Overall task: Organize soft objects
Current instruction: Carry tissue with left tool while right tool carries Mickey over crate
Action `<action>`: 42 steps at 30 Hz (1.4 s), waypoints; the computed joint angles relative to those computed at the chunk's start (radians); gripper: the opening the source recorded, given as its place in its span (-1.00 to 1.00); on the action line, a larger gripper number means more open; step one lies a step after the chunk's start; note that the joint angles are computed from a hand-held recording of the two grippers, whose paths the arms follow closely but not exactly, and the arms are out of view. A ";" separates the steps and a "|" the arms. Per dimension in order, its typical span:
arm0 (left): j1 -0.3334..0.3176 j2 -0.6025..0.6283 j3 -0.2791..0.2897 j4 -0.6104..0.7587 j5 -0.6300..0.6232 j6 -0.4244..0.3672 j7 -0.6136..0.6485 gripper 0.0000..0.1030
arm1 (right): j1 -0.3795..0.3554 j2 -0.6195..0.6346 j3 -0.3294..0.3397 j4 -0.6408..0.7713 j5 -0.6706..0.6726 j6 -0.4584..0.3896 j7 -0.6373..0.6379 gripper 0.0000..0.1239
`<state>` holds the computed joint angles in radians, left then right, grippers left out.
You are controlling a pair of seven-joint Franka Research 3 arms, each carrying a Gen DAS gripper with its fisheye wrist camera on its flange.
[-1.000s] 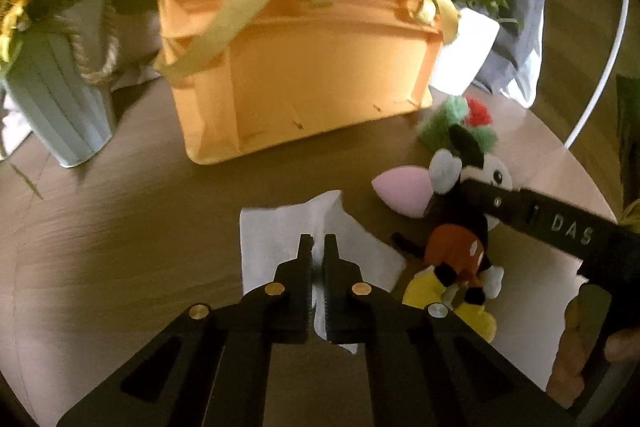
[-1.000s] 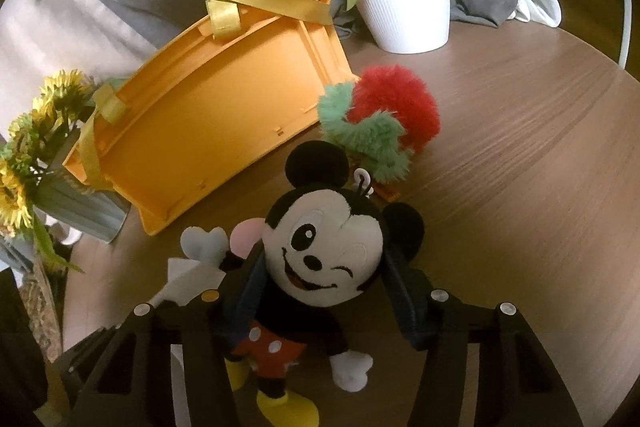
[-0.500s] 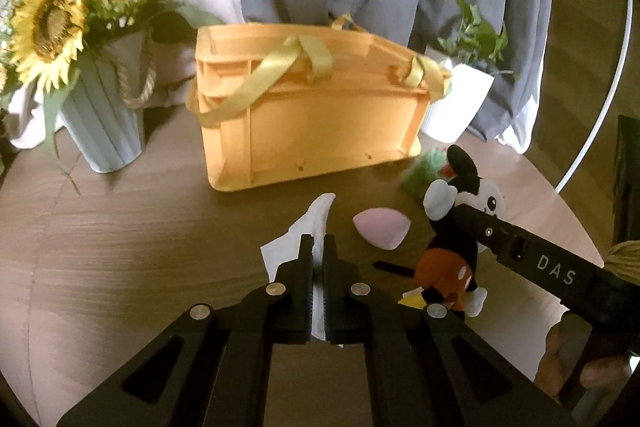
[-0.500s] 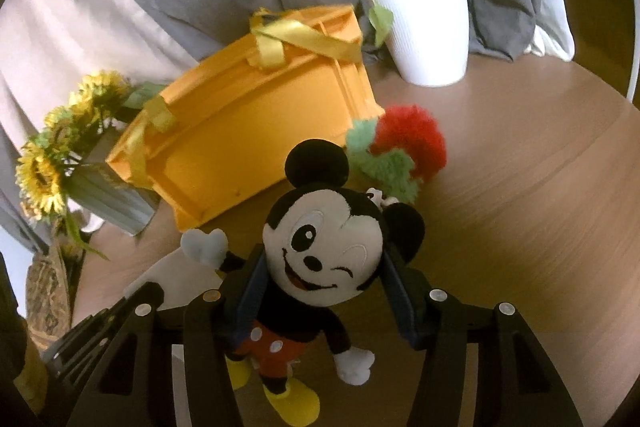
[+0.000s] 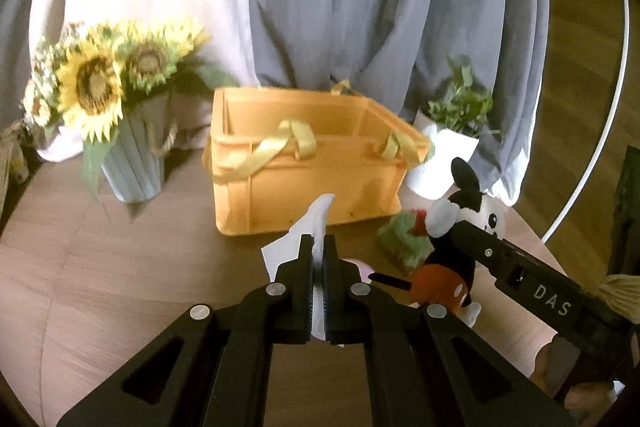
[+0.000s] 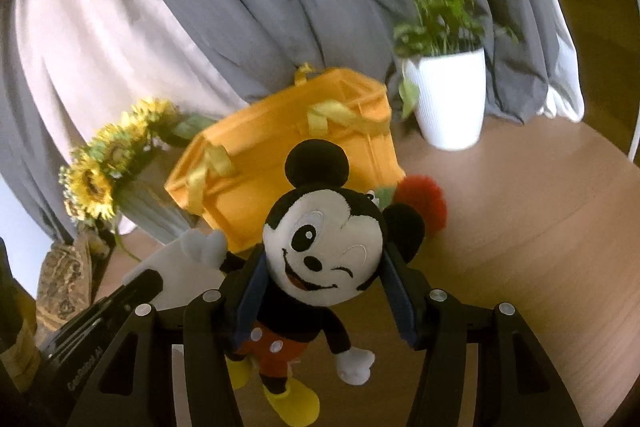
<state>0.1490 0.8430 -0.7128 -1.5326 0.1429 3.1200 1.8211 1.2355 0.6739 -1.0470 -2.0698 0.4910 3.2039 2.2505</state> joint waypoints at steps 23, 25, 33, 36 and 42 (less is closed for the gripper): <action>-0.196 -0.064 0.204 0.122 0.172 0.183 -0.311 -0.89 | -0.118 -0.118 0.068 0.054 0.127 0.214 -0.352 -0.08; -0.227 -0.056 0.238 0.154 0.185 0.192 -0.341 -0.89 | -0.143 -0.121 0.087 0.070 0.135 0.223 -0.380 -0.08; -0.301 0.005 0.310 0.303 0.228 0.183 -0.410 -0.89 | -0.286 -0.146 0.211 0.137 0.145 0.263 -0.467 -0.08; -0.325 0.036 0.329 0.367 0.232 0.171 -0.417 -0.89 | -0.340 -0.144 0.258 0.170 0.147 0.273 -0.495 -0.08; -0.353 0.136 0.310 0.545 0.214 0.102 -0.368 -0.89 | -0.451 -0.116 0.353 0.260 0.151 0.270 -0.545 -0.08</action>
<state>-0.2043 0.9793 -0.4024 -0.9879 0.3573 3.2224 1.4529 0.7844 0.5575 -0.6937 -1.8094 0.6422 3.4743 1.7053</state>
